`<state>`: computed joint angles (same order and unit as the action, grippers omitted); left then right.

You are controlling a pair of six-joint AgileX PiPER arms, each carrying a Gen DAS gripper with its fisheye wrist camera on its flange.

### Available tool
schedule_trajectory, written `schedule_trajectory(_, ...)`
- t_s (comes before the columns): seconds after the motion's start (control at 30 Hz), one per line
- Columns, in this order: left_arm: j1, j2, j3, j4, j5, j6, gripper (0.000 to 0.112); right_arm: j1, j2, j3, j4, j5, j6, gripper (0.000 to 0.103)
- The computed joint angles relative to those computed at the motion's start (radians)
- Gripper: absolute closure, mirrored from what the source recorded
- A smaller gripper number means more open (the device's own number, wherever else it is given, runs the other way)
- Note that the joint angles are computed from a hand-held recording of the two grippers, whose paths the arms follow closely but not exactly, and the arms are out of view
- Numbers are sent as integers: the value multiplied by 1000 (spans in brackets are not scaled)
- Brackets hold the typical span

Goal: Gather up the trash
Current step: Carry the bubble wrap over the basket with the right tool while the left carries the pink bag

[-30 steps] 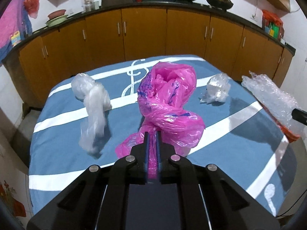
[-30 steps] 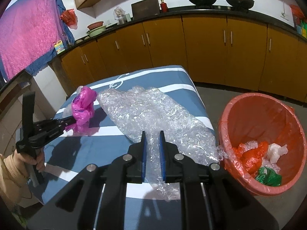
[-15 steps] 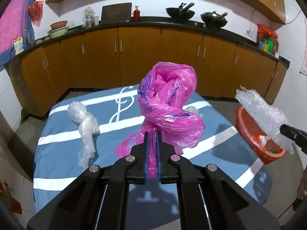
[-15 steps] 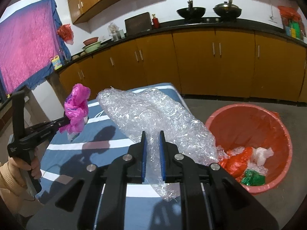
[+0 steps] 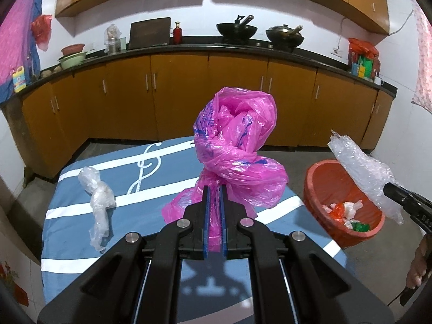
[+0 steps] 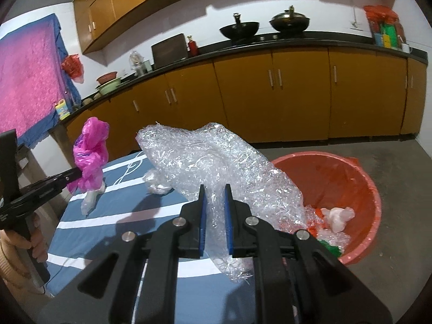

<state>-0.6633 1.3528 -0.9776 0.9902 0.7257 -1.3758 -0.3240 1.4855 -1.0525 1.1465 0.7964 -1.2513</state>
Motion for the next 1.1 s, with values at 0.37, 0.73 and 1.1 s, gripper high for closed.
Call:
schedule_trajectory(0.37,-55,59,-69,2,26,-3,106,-51,6,0,13,-10,-3,90)
schedule_trajectory(0.73,-86,110,-108,8,20,-15,106,-80,18,-2,18,-22,1,90)
schedule_trajectory(1.1,-118,152,-145,7,19,-17,106,-73,11,3,11,-45,27,90)
